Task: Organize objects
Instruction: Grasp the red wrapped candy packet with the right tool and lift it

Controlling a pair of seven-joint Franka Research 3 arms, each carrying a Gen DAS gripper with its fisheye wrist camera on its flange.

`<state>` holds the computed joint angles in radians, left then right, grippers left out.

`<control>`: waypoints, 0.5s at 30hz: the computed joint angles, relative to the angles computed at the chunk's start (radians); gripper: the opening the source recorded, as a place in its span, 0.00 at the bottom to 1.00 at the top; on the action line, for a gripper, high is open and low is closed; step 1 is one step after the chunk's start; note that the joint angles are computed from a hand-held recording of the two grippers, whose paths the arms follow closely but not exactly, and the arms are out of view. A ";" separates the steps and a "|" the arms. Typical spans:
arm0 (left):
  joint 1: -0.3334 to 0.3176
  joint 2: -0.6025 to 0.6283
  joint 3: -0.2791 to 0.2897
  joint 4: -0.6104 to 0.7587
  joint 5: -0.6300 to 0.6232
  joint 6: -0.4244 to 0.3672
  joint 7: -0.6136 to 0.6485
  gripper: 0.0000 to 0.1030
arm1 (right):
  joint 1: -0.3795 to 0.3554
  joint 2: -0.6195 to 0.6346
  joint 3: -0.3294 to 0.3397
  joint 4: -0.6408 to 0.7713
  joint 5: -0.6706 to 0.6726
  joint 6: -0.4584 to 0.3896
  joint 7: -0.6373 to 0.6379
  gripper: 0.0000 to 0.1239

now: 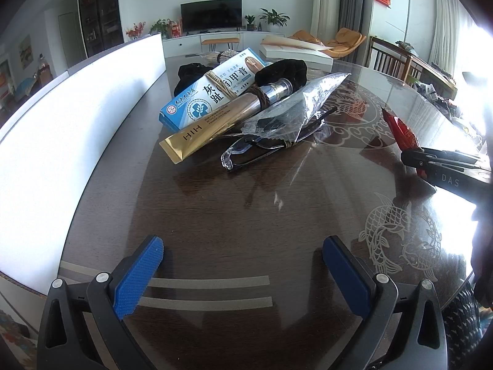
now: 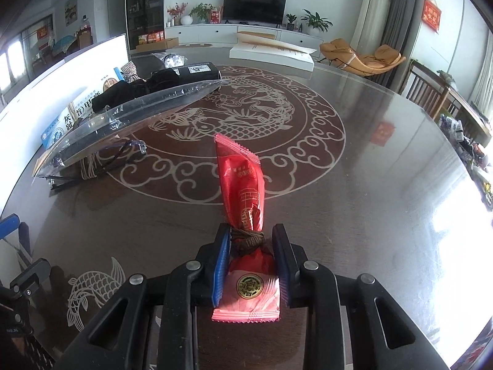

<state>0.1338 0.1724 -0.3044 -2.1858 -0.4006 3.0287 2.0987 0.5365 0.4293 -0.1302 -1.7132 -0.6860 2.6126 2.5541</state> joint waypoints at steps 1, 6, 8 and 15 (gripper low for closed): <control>0.000 0.000 0.000 0.000 0.000 0.000 0.000 1.00 | 0.001 0.001 -0.002 0.001 -0.002 -0.002 0.004 0.26; 0.001 0.000 -0.001 0.000 -0.001 0.000 0.001 1.00 | -0.002 -0.003 -0.009 -0.012 -0.008 0.013 0.023 0.54; 0.001 0.000 -0.001 0.000 -0.001 0.000 0.001 1.00 | -0.005 -0.006 -0.011 -0.019 -0.010 0.026 0.032 0.55; 0.002 0.000 -0.002 0.000 -0.002 0.001 0.002 1.00 | -0.020 -0.008 -0.008 -0.032 0.019 0.052 0.044 0.61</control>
<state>0.1359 0.1726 -0.3066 -2.1859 -0.4024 3.0292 2.1007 0.5168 0.4212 -0.1385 -1.7448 -0.6667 2.6641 2.5980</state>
